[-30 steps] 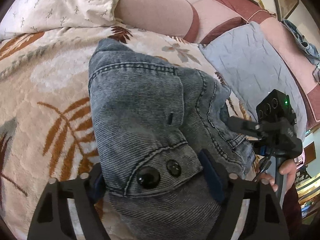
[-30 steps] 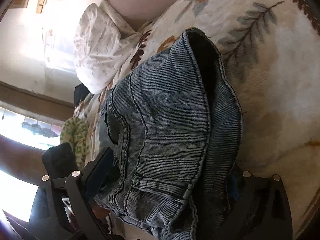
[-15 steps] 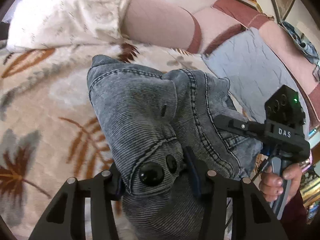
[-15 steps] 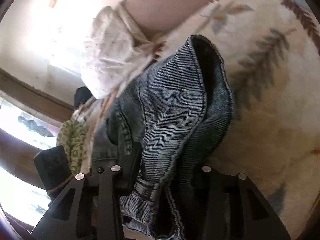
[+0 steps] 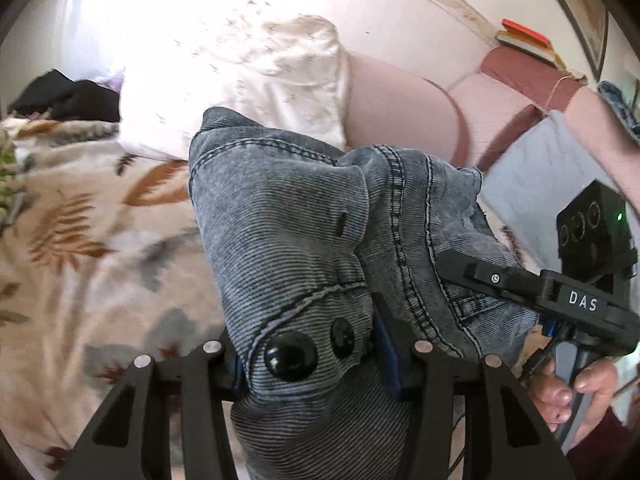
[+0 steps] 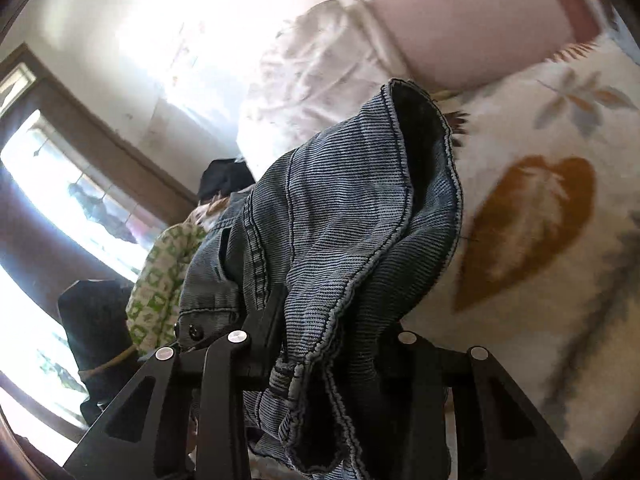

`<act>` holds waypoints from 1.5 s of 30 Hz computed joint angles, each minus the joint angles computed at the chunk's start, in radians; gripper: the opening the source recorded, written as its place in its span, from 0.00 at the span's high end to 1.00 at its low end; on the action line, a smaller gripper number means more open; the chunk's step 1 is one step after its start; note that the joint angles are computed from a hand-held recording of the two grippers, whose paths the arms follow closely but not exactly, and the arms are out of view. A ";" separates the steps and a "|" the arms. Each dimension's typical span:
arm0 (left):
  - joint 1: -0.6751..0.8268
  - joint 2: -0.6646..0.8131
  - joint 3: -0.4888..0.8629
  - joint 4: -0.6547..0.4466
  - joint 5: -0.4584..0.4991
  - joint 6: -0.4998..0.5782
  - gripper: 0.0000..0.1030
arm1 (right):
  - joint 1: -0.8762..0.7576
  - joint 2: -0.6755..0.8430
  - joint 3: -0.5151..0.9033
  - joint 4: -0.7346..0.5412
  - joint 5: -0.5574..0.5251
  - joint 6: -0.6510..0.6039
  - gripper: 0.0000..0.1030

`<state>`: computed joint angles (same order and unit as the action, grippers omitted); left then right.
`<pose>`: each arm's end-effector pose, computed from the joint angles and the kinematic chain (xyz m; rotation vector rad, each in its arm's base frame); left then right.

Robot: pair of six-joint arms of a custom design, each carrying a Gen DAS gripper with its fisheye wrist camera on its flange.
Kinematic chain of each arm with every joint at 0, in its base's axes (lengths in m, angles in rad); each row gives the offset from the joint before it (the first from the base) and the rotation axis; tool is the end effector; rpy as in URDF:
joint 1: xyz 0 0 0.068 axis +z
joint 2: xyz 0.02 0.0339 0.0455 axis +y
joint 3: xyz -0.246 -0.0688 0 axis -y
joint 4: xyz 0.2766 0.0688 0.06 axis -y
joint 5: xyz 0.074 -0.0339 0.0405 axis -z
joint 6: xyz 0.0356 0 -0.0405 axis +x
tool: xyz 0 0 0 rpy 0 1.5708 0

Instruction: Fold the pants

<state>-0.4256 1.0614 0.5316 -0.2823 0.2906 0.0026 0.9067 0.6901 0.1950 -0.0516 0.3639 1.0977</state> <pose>0.2175 -0.1098 0.1618 0.6478 2.3193 -0.5451 0.1294 0.1448 0.1357 0.4316 2.1452 0.8152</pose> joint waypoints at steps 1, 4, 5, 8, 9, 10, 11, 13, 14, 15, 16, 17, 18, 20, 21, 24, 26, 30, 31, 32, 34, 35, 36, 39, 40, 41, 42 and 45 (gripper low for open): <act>0.005 0.014 0.003 0.006 -0.011 0.003 0.49 | -0.009 0.037 0.009 0.025 -0.014 -0.011 0.68; 0.004 0.070 0.012 0.032 -0.041 0.004 0.49 | -0.049 0.196 0.045 0.135 -0.072 -0.039 0.68; 0.004 0.089 0.012 0.041 -0.048 0.008 0.49 | -0.059 0.227 0.050 0.157 -0.087 -0.041 0.68; -0.008 0.165 0.025 0.063 -0.079 0.013 0.49 | -0.089 0.354 0.085 0.222 -0.127 -0.046 0.68; -0.020 0.188 0.032 0.066 -0.098 0.005 0.49 | -0.096 0.381 0.091 0.224 -0.134 -0.044 0.68; -0.030 0.212 0.036 0.072 -0.120 0.000 0.49 | -0.099 0.405 0.097 0.223 -0.139 -0.043 0.68; -0.040 0.225 0.033 0.087 -0.141 0.000 0.47 | -0.103 0.439 0.108 0.229 -0.144 -0.044 0.68; -0.065 0.223 0.019 0.114 -0.191 0.004 0.41 | -0.109 0.538 0.139 0.262 -0.154 -0.029 0.68; -0.071 0.215 0.010 0.118 -0.212 0.003 0.35 | -0.112 0.553 0.137 0.273 -0.156 -0.026 0.65; -0.087 0.200 -0.002 0.116 -0.239 -0.008 0.32 | -0.114 0.562 0.136 0.280 -0.157 -0.028 0.63; -0.092 0.210 -0.003 0.124 -0.260 -0.010 0.28 | -0.117 0.569 0.143 0.268 -0.159 -0.027 0.57; -0.096 0.211 -0.008 0.132 -0.276 -0.012 0.25 | -0.120 0.585 0.156 0.243 -0.161 -0.015 0.52; -0.096 0.211 -0.012 0.139 -0.282 -0.010 0.24 | -0.123 0.596 0.160 0.233 -0.163 -0.007 0.49; -0.102 0.204 -0.015 0.142 -0.311 -0.006 0.17 | -0.124 0.616 0.154 0.236 -0.154 0.014 0.38; -0.101 0.206 -0.014 0.148 -0.328 -0.003 0.15 | -0.124 0.621 0.147 0.251 -0.151 0.022 0.38; -0.111 0.166 -0.032 0.152 -0.368 0.008 0.13 | -0.117 0.603 0.166 0.195 -0.137 0.017 0.32; -0.126 0.134 -0.043 0.153 -0.417 0.019 0.11 | -0.095 0.573 0.191 0.114 -0.098 0.017 0.31; -0.142 0.040 -0.074 0.144 -0.482 0.027 0.07 | -0.037 0.477 0.222 -0.033 0.004 0.011 0.31; -0.148 0.013 -0.081 0.139 -0.498 0.028 0.05 | -0.014 0.444 0.230 -0.076 0.044 0.012 0.30; -0.154 -0.018 -0.088 0.129 -0.517 0.026 0.03 | 0.007 0.421 0.240 -0.115 0.083 0.014 0.30; -0.170 -0.096 -0.107 0.108 -0.557 0.024 0.02 | 0.057 0.379 0.270 -0.203 0.169 0.023 0.30; -0.177 -0.120 -0.111 0.100 -0.571 0.023 0.01 | 0.081 0.372 0.288 -0.236 0.210 0.030 0.30; -0.181 -0.151 -0.116 0.084 -0.581 0.020 0.01 | 0.109 0.364 0.307 -0.274 0.257 0.037 0.29; -0.210 -0.262 -0.135 0.027 -0.673 0.009 0.01 | 0.188 0.360 0.370 -0.370 0.377 0.047 0.29; -0.219 -0.298 -0.141 0.006 -0.698 0.011 0.01 | 0.212 0.368 0.395 -0.397 0.415 0.053 0.28; -0.223 -0.338 -0.145 -0.022 -0.716 0.012 0.00 | 0.236 0.375 0.417 -0.422 0.447 0.063 0.27; -0.223 -0.380 -0.148 -0.054 -0.724 0.007 0.00 | 0.262 0.382 0.440 -0.451 0.481 0.075 0.26; -0.221 -0.505 -0.150 -0.151 -0.742 -0.014 0.00 | 0.338 0.415 0.510 -0.537 0.582 0.121 0.23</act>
<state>-0.6467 0.5566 0.3820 -0.4335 -0.4519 -0.0109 1.2443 1.1054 0.7048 -0.5888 0.9457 1.2188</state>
